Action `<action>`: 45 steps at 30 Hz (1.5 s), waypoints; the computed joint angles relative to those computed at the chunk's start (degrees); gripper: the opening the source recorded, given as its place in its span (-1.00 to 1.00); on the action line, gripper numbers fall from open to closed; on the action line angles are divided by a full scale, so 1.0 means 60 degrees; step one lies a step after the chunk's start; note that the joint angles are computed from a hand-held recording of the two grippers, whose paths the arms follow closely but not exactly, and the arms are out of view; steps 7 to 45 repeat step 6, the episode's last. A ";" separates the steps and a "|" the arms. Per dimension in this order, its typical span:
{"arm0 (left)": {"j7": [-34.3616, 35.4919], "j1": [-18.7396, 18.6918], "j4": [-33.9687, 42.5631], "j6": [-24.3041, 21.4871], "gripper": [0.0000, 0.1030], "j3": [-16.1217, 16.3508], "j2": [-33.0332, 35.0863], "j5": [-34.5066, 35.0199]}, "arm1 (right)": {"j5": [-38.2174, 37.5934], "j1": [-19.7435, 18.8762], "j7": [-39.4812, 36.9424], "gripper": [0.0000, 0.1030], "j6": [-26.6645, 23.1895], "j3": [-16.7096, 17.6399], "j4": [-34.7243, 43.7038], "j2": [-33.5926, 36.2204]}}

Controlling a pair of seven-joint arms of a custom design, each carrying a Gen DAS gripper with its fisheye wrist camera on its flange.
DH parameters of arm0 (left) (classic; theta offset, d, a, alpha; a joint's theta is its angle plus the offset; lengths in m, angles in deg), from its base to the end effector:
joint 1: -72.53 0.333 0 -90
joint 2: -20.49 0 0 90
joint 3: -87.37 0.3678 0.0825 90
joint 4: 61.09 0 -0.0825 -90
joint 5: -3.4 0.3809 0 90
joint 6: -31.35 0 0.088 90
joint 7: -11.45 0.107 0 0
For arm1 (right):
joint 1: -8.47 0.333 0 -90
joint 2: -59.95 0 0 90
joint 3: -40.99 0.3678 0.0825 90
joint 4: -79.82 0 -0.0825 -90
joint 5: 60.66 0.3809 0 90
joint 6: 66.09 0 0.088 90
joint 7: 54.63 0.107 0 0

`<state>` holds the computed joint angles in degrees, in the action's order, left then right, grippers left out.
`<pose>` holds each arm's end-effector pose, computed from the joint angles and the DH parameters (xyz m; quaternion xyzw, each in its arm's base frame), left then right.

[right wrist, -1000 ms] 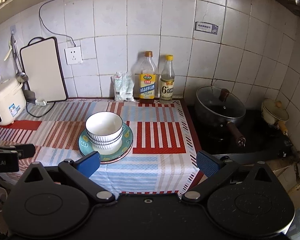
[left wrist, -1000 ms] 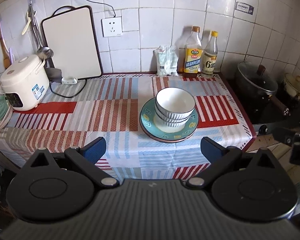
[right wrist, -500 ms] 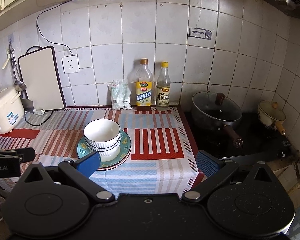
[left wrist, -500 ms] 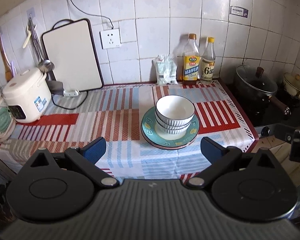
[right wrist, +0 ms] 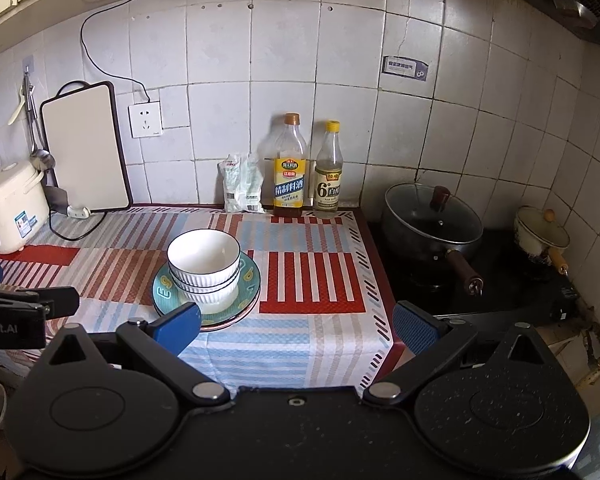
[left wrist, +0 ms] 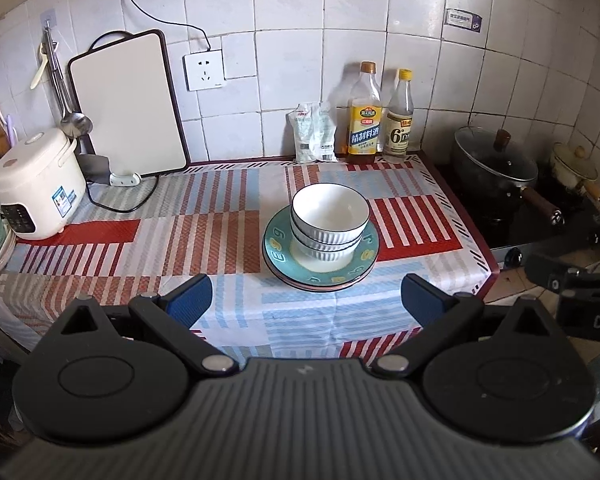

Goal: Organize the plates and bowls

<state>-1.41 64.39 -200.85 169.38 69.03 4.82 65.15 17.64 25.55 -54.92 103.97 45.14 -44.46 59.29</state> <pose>0.4080 -0.2054 0.4782 -0.7913 0.4358 -0.2186 0.3690 0.5361 0.1367 0.5043 -0.7989 0.3860 -0.2382 0.3949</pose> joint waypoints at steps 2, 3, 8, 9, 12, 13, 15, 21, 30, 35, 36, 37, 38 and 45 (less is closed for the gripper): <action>-0.0054 0.0013 -0.0028 -0.0006 0.99 0.0008 -0.0034 -0.0029 | -0.0076 -0.0001 0.0069 1.00 0.0027 0.0003 0.0005 0.0015; -0.0078 0.0016 -0.0035 -0.0025 0.99 0.0002 -0.0044 -0.0040 | -0.0122 -0.0004 0.0112 1.00 0.0032 0.0004 0.0008 0.0017; -0.0077 0.0015 -0.0042 -0.0102 0.99 -0.0016 -0.0056 -0.0058 | -0.0097 -0.0004 0.0081 1.00 0.0071 0.0008 0.0011 0.0013; -0.0077 0.0015 -0.0042 -0.0102 0.99 -0.0016 -0.0056 -0.0058 | -0.0097 -0.0004 0.0081 1.00 0.0071 0.0008 0.0011 0.0013; -0.0077 0.0015 -0.0042 -0.0102 0.99 -0.0016 -0.0056 -0.0058 | -0.0097 -0.0004 0.0081 1.00 0.0071 0.0008 0.0011 0.0013; -0.0077 0.0015 -0.0042 -0.0102 0.99 -0.0016 -0.0056 -0.0058 | -0.0097 -0.0004 0.0081 1.00 0.0071 0.0008 0.0011 0.0013; -0.0077 0.0015 -0.0042 -0.0102 0.99 -0.0016 -0.0056 -0.0058 | -0.0097 -0.0004 0.0081 1.00 0.0071 0.0008 0.0011 0.0013; -0.0077 0.0015 -0.0042 -0.0102 0.99 -0.0016 -0.0056 -0.0058 | -0.0097 -0.0004 0.0081 1.00 0.0071 0.0008 0.0011 0.0013; -0.0077 0.0015 -0.0042 -0.0102 0.99 -0.0016 -0.0056 -0.0058 | -0.0097 -0.0004 0.0081 1.00 0.0071 0.0008 0.0011 0.0013; -0.0077 0.0015 -0.0042 -0.0102 0.99 -0.0016 -0.0056 -0.0058 | -0.0097 -0.0004 0.0081 1.00 0.0071 0.0008 0.0011 0.0013; -0.0077 0.0015 -0.0042 -0.0102 0.99 -0.0016 -0.0056 -0.0058 | -0.0097 -0.0004 0.0081 1.00 0.0071 0.0008 0.0011 0.0013; -0.0077 0.0015 -0.0042 -0.0102 0.99 -0.0016 -0.0056 -0.0058 | -0.0097 -0.0004 0.0081 1.00 0.0071 0.0008 0.0011 0.0013; -0.0077 0.0015 -0.0042 -0.0102 0.99 -0.0016 -0.0056 -0.0058 | -0.0097 -0.0004 0.0081 1.00 0.0071 0.0008 0.0011 0.0013; -0.0077 0.0015 -0.0042 -0.0102 0.99 -0.0016 -0.0056 -0.0058 | -0.0097 -0.0004 0.0081 1.00 0.0071 0.0008 0.0011 0.0013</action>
